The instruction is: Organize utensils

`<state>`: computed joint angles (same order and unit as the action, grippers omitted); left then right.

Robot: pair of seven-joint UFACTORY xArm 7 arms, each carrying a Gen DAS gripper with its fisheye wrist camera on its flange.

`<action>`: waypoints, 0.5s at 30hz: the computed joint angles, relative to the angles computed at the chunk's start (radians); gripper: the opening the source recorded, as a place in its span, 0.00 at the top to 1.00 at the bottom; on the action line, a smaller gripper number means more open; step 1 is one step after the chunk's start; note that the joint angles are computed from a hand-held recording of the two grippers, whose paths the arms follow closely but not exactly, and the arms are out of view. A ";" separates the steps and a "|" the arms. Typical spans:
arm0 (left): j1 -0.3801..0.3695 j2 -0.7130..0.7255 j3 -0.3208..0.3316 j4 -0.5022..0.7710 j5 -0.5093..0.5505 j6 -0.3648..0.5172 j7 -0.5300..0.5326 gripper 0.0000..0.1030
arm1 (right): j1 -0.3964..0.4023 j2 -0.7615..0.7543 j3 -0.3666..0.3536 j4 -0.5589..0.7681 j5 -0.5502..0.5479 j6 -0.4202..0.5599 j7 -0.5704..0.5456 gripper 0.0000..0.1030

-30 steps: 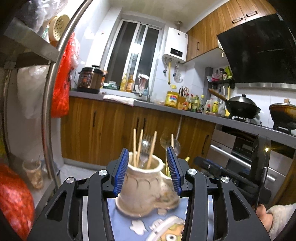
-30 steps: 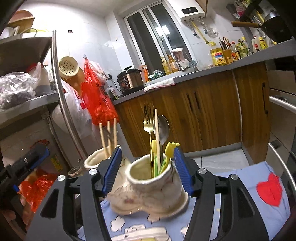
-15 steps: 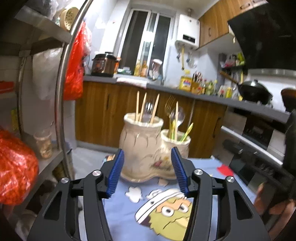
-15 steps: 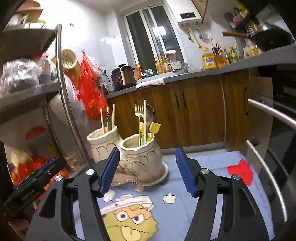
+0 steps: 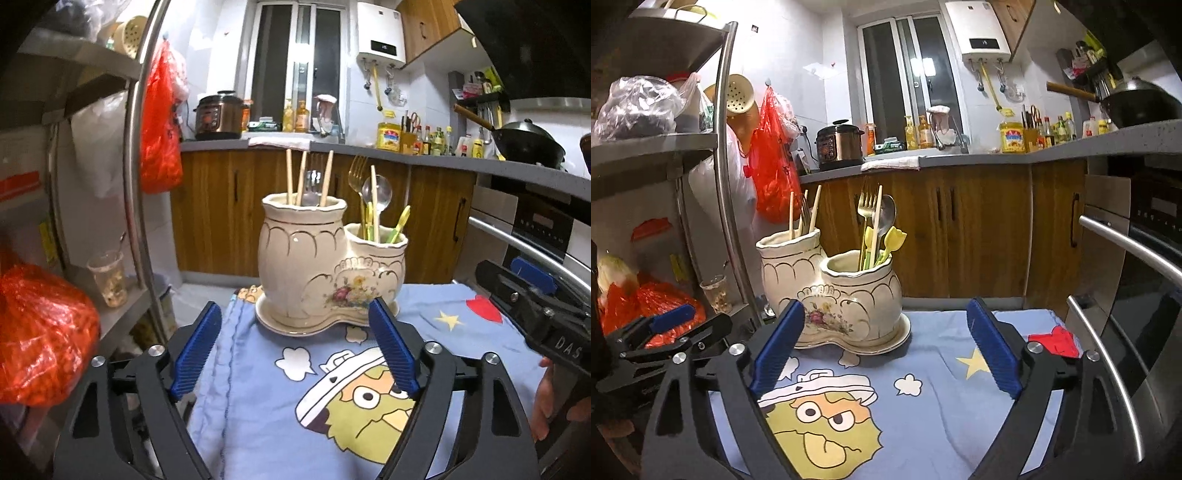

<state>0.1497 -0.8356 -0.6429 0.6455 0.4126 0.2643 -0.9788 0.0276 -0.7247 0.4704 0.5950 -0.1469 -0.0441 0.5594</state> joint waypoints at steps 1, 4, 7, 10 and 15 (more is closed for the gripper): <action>0.004 -0.003 -0.005 0.001 0.003 0.001 -0.001 0.16 | -0.007 -0.002 0.006 -0.001 -0.002 -0.004 0.001 0.11; 0.015 -0.005 -0.015 0.005 0.010 -0.002 -0.007 0.12 | -0.014 -0.003 0.012 -0.004 -0.006 -0.008 0.000 0.09; 0.011 -0.004 -0.012 0.003 0.006 -0.003 -0.008 0.12 | -0.023 -0.004 0.018 -0.007 -0.004 -0.016 0.004 0.09; 0.011 -0.005 -0.012 0.002 0.008 -0.001 -0.008 0.12 | -0.029 -0.006 0.021 -0.012 -0.004 -0.021 0.006 0.08; 0.006 -0.003 -0.007 0.001 0.007 -0.004 -0.004 0.11 | -0.025 -0.001 0.020 -0.012 -0.010 -0.021 -0.006 0.08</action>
<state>0.1560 -0.8382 -0.6496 0.6462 0.4194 0.2607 -0.9825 0.0024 -0.7257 0.4908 0.5825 -0.1567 -0.0652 0.5531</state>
